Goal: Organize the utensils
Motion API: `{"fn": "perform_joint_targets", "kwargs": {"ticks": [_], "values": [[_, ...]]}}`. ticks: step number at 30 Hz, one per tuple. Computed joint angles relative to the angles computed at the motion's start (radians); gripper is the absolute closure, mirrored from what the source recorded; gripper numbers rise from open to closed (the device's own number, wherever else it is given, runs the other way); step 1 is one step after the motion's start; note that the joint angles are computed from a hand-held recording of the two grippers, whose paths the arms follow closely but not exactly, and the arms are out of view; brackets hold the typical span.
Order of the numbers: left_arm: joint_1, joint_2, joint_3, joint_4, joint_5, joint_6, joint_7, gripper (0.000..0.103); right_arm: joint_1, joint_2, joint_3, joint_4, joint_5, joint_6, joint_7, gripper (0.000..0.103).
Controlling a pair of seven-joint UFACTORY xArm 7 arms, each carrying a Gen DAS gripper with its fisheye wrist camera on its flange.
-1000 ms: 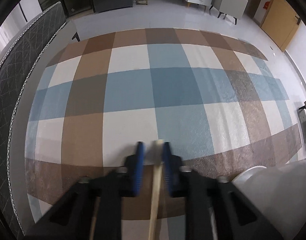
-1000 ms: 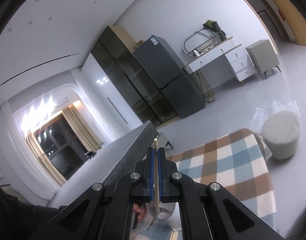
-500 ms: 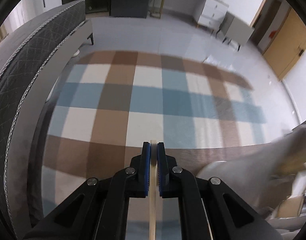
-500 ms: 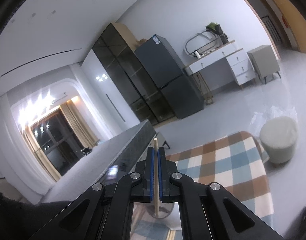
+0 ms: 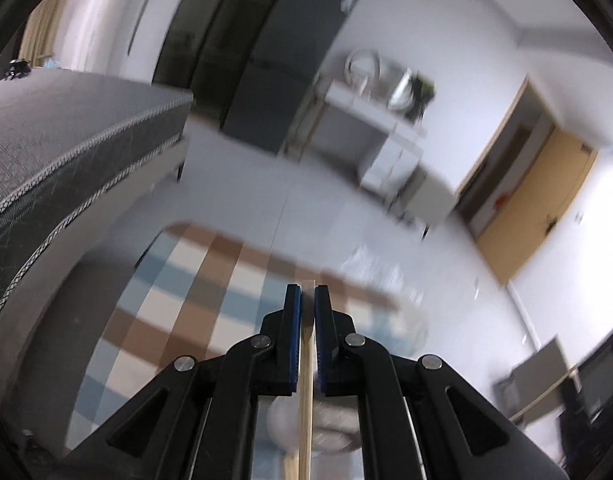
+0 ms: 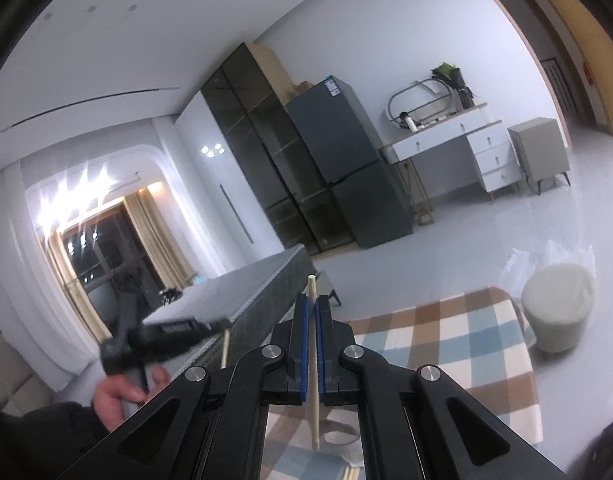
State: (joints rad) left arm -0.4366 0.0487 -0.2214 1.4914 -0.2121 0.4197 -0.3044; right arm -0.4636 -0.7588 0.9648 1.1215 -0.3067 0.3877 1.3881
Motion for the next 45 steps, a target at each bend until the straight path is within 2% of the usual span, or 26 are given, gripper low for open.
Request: {"fn": "perform_joint_targets", "kwargs": {"ticks": [4, 6, 7, 9, 11, 12, 15, 18, 20, 21, 23, 25, 26, 30, 32, 34, 37, 39, 41, 42, 43, 44, 45], "values": [[-0.018, 0.029, 0.006, 0.026, 0.092, -0.12, -0.131, 0.101, -0.034, 0.069, 0.025, 0.089, -0.027, 0.043, -0.068, 0.103], [-0.025, 0.062, 0.006, 0.058, 0.11, -0.151, -0.163, 0.101, -0.05, 0.104, 0.038, 0.12, -0.038, 0.049, -0.092, 0.103], [-0.054, 0.09, 0.034, 0.085, 0.16, -0.166, -0.21, 0.101, -0.067, 0.131, 0.054, 0.144, -0.051, 0.055, -0.115, 0.103], [-0.024, 0.127, -0.008, 0.121, 0.136, -0.16, -0.188, 0.101, -0.086, 0.165, 0.076, 0.165, -0.062, 0.068, -0.136, 0.103], [-0.049, 0.154, 0.014, 0.143, 0.137, -0.158, -0.185, 0.101, -0.09, 0.178, 0.079, 0.159, -0.063, 0.063, -0.126, 0.103], [-0.031, 0.163, -0.012, 0.146, 0.12, -0.157, -0.145, 0.101, -0.083, 0.172, 0.07, 0.143, -0.061, 0.055, -0.111, 0.103], [-0.011, 0.123, -0.036, 0.086, 0.065, -0.175, -0.061, 0.101, -0.027, 0.151, 0.032, 0.071, -0.053, 0.049, -0.078, 0.102], [0.004, 0.056, -0.043, 0.0, -0.008, -0.18, 0.004, 0.101, 0.068, 0.202, -0.005, 0.004, -0.025, 0.126, -0.071, 0.1], [0.012, 0.019, -0.051, -0.042, -0.095, -0.168, 0.077, 0.101, 0.13, 0.261, -0.038, -0.032, -0.001, 0.176, -0.079, 0.1], [0.007, 0.0, -0.042, -0.064, -0.096, -0.162, 0.069, 0.101, 0.167, 0.299, -0.069, -0.059, 0.012, 0.185, -0.102, 0.1], [0.002, -0.035, -0.029, -0.117, -0.112, -0.157, 0.08, 0.101, 0.198, 0.371, -0.098, -0.06, 0.019, 0.27, -0.126, 0.096], [-0.003, -0.056, -0.015, -0.163, -0.03, -0.176, 0.001, 0.101, 0.235, 0.444, -0.161, -0.074, 0.043, 0.273, -0.162, 0.09], [-0.004, -0.064, -0.012, -0.18, -0.016, -0.179, -0.015, 0.101, 0.23, 0.511, -0.175, -0.051, 0.027, 0.31, -0.187, 0.085], [0.003, -0.062, -0.001, -0.204, 0.076, -0.173, -0.121, 0.101, 0.245, 0.705, -0.243, 0.036, -0.012, 0.359, -0.274, 0.083], [0.008, -0.05, 0.005, -0.204, 0.122, -0.18, -0.172, 0.101, 0.257, 0.811, -0.276, 0.106, -0.046, 0.377, -0.293, 0.076], [0.01, -0.046, 0.008, -0.207, 0.128, -0.17, -0.19, 0.101, 0.283, 0.899, -0.308, 0.18, -0.075, 0.421, -0.316, 0.074], [0.014, -0.047, 0.012, -0.213, 0.132, -0.159, -0.206, 0.101, 0.344, 1.033, -0.358, 0.32, -0.126, 0.562, -0.387, 0.074], [0.017, -0.054, 0.013, -0.22, 0.151, -0.172, -0.219, 0.101, 0.378, 1.101, -0.389, 0.39, -0.13, 0.618, -0.43, 0.074], [0.02, -0.062, 0.015, -0.228, 0.169, -0.188, -0.238, 0.101, 0.436, 1.14, -0.426, 0.453, -0.187, 0.682, -0.456, 0.074], [0.021, -0.064, 0.015, -0.228, 0.155, -0.191, -0.231, 0.101, 0.462, 1.149, -0.442, 0.473, -0.209, 0.703, -0.47, 0.076], [0.021, -0.066, 0.014, -0.227, 0.153, -0.19, -0.231, 0.101, 0.481, 1.156, -0.455, 0.49, -0.215, 0.72, -0.481, 0.083], [0.024, -0.069, 0.014, -0.229, 0.172, -0.188, -0.25, 0.101, 0.492, 1.152, -0.463, 0.486, -0.212, 0.705, -0.489, 0.098], [0.024, -0.069, 0.014, -0.23, 0.166, -0.191, -0.247, 0.101, 0.505, 1.15, -0.471, 0.484, -0.213, 0.694, -0.503, 0.099]]}}
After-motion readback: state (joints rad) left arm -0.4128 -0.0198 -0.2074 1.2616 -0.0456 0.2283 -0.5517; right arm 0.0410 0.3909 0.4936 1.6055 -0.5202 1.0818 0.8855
